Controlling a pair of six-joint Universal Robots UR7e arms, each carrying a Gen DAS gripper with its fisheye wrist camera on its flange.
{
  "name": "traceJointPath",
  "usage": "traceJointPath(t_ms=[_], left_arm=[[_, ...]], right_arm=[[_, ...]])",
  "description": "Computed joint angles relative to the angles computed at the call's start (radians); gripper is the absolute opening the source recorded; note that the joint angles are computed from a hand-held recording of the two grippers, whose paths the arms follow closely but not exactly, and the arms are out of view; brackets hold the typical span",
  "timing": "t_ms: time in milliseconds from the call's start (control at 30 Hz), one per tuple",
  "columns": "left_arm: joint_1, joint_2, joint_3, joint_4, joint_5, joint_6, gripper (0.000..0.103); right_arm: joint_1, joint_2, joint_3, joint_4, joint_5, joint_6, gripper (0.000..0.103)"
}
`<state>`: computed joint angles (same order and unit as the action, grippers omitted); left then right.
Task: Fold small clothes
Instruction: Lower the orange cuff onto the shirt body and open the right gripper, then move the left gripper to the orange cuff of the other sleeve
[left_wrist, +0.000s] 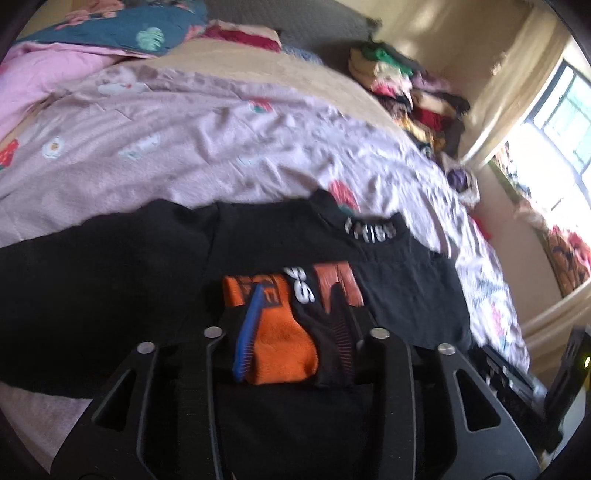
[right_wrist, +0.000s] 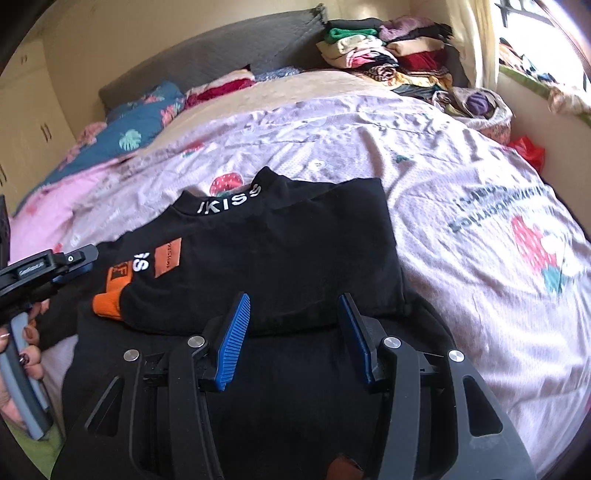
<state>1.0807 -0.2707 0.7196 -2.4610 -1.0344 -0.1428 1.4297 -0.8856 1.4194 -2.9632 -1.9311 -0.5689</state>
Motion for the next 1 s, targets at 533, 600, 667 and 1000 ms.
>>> traceJointPath(t_ms=[533, 600, 667, 1000], left_arm=[[0.004, 0.002, 0.046, 0.092, 0.098, -0.037, 0.057], [-0.001, -0.011, 0.065, 0.087, 0.103, -0.044, 0.06], [-0.005, -0.021, 0.08, 0.078, 0.103, -0.046, 0.064], [-0.036, -0.081, 0.18, 0.013, 0.155, -0.028, 0.087]], right_arm=[[0.001, 0.067, -0.076, 0.147, -0.082, 0.022, 0.067], [0.0, 0.041, -0.038, 0.119, -0.048, 0.016, 0.07], [-0.004, 0.006, 0.011, 0.085, 0.006, 0.011, 0.077], [0.009, -0.091, 0.137, -0.02, 0.072, 0.004, 0.097]])
